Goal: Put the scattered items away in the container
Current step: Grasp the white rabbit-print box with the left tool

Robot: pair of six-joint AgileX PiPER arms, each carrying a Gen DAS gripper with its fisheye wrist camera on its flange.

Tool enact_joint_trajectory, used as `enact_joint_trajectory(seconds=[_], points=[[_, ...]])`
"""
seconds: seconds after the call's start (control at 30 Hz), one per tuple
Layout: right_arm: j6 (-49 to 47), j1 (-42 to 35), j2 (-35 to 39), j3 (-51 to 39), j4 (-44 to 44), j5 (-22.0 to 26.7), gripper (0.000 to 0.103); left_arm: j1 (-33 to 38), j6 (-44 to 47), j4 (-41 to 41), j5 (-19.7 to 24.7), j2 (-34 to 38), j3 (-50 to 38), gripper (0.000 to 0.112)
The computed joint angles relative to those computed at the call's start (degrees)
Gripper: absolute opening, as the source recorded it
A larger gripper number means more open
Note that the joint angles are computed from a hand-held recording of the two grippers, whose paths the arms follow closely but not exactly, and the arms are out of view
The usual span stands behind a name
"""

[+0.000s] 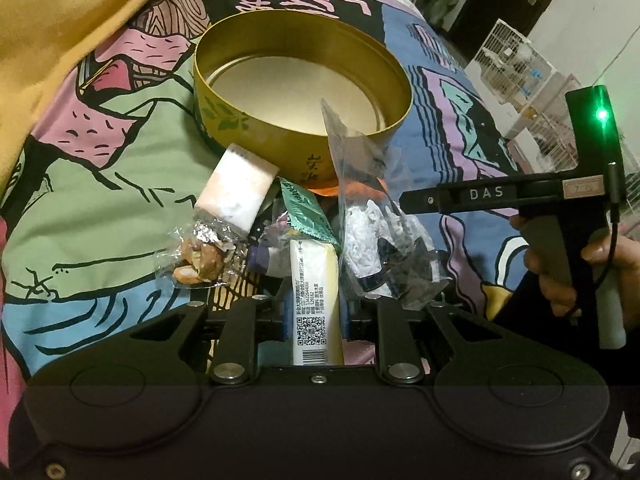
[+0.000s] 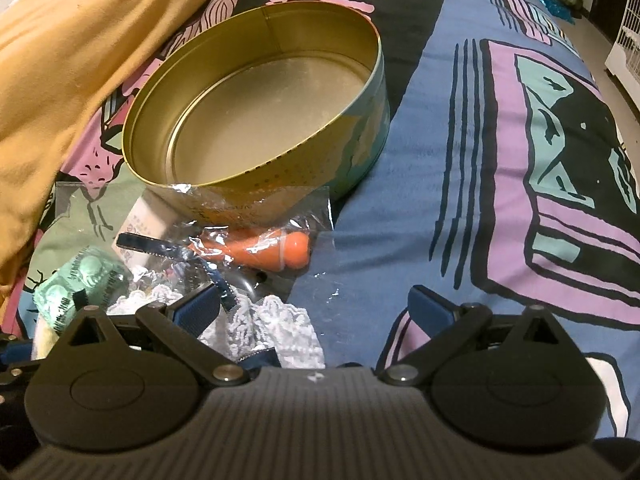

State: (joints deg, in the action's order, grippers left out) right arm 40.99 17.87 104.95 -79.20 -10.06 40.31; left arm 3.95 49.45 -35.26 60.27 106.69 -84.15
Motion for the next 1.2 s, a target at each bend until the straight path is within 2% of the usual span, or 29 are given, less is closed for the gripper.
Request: enact_joint_trajectory(seconds=[0.33,0.4,0.7,0.97,1.13,1.2], points=[[-0.24,-0.25,-0.05,0.09,0.60,-0.39,0.103,0.18,0.55,0.27,-0.35,-1.59,-0.78,0.019],[-0.28,-0.30,-0.04,0.07,0.69,-0.43,0.103,0.21,0.75,0.10,-2.07,-3.03,-0.19,0.019],[-0.29,-0.47,-0.30,0.26,1.05,-0.69,0.103,1.36,0.01,-2.86,0.77,-3.65,-4.99,0.019],[-2.87,-0.43,0.54,-0.68,2.85,0.33,0.103,0.95,-1.40,-2.00,1.85,-2.93,-7.79,0.019],[-5.77,-1.14,0.07,0.20,6.34,-1.08,0.103,-0.02,-1.27,-0.48,-2.19,-3.93,-5.21,0.025],[-5.18,-1.25,0.03,0.40,6.31,-1.21,0.103,-0.02,-1.61,-0.16,-2.94,-3.64,-5.10,0.025]])
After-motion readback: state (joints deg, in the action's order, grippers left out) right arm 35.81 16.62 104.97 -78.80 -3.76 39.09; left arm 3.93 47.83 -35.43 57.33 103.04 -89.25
